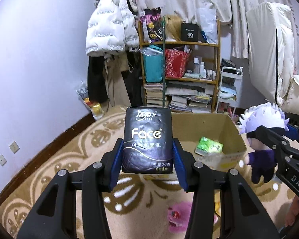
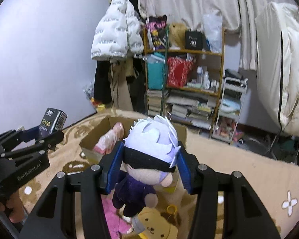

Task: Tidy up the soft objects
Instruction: 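Grasp the Face pack with the left tool while the right tool grasps the white-haired doll, then carry the Face pack over the box with the left tool while the right tool carries the doll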

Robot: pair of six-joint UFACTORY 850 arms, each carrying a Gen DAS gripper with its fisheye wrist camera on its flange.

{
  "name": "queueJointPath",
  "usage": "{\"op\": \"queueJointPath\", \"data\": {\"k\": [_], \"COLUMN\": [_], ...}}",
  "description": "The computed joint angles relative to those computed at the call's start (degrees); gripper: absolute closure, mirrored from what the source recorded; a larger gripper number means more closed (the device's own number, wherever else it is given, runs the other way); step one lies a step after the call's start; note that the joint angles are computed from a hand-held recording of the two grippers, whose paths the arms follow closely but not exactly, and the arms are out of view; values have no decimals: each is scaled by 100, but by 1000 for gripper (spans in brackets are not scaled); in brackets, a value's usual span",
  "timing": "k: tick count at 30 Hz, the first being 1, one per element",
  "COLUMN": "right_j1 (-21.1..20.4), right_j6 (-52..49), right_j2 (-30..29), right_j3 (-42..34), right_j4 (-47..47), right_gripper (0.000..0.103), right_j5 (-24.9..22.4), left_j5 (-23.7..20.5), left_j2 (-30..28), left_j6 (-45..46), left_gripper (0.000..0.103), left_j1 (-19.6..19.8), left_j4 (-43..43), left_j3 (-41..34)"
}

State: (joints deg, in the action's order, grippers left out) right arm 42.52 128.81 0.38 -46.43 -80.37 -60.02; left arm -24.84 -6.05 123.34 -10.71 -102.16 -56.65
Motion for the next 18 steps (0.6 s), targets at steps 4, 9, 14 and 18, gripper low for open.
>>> {"op": "queueJointPath", "data": {"k": [4, 9, 14, 18], "right_j1": [-12, -102, -258, -426], "right_j6": [-26, 60, 130, 262], "right_j2": [-13, 12, 2, 15], "right_j3": [-33, -1, 16, 78], "right_j4": [-126, -311, -468, -642], "right_gripper": [48, 48, 48, 48], "right_j5": [-194, -201, -149, -34], "left_j5": [-163, -308, -357, -312], "left_j2": [-57, -163, -269, -409], "left_j6": [-110, 332, 714, 894], "left_gripper": [58, 58, 58, 58], "left_j1": [18, -81, -215, -358], "left_j4": [97, -195, -441, -580], "left_j3": [-123, -242, -327, -435]}}
